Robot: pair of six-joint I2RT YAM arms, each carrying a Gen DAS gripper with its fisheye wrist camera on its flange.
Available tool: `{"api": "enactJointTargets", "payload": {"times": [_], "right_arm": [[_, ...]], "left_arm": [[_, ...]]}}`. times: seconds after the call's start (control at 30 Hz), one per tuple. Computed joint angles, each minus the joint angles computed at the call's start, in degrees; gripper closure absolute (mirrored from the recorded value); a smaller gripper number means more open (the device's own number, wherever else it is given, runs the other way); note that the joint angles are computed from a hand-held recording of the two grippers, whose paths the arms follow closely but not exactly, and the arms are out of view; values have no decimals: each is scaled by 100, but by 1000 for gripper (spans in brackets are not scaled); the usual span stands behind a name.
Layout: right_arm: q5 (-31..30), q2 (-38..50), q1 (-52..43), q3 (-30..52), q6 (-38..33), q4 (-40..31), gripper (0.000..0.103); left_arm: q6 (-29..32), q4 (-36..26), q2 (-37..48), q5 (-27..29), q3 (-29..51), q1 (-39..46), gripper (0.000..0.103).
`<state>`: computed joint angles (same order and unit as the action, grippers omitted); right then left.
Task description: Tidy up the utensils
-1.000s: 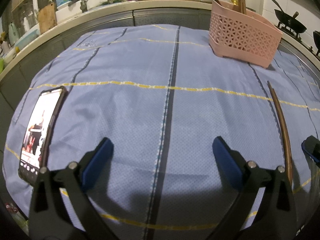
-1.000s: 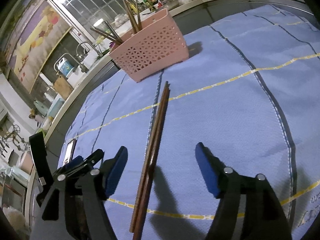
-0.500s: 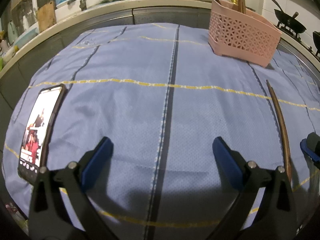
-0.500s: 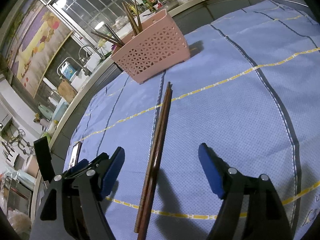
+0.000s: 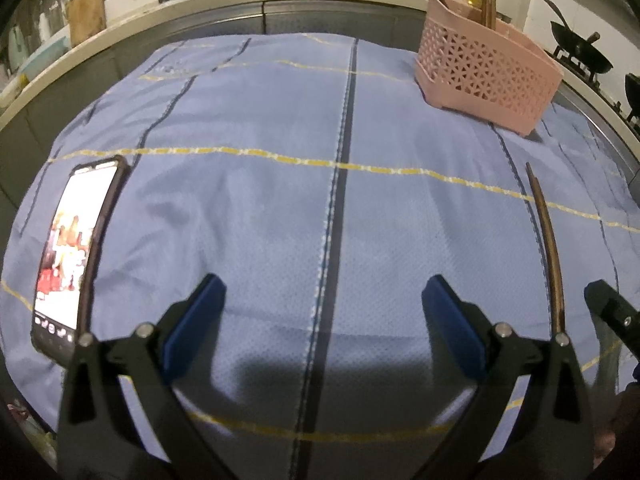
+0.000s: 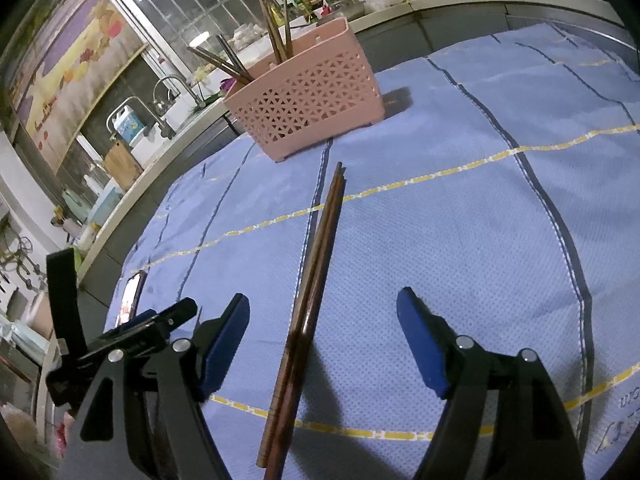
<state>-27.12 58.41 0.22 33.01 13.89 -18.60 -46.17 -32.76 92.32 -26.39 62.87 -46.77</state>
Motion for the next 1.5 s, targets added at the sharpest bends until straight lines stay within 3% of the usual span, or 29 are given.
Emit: {"api": "enactJointTargets", "payload": {"times": [0.23,0.6,1.03,1.3,1.5], "right_arm": [[305,5,170,46,-27,-47,29],[1225,12,558,113,-241,-169,49],[2080,72,1295,151,-505,-208,53],[3103,118,2062,41,-812,-3,54],[2993,134,1949,57,-831,-4,57]], "left_arm": [[11,84,-108,79,-90,41,6],[33,208,-247,194,-219,95,6],[28,251,-309,217,-272,79,6],[21,299,-351,236,-314,76,6],[19,292,-341,185,-313,40,6]]}}
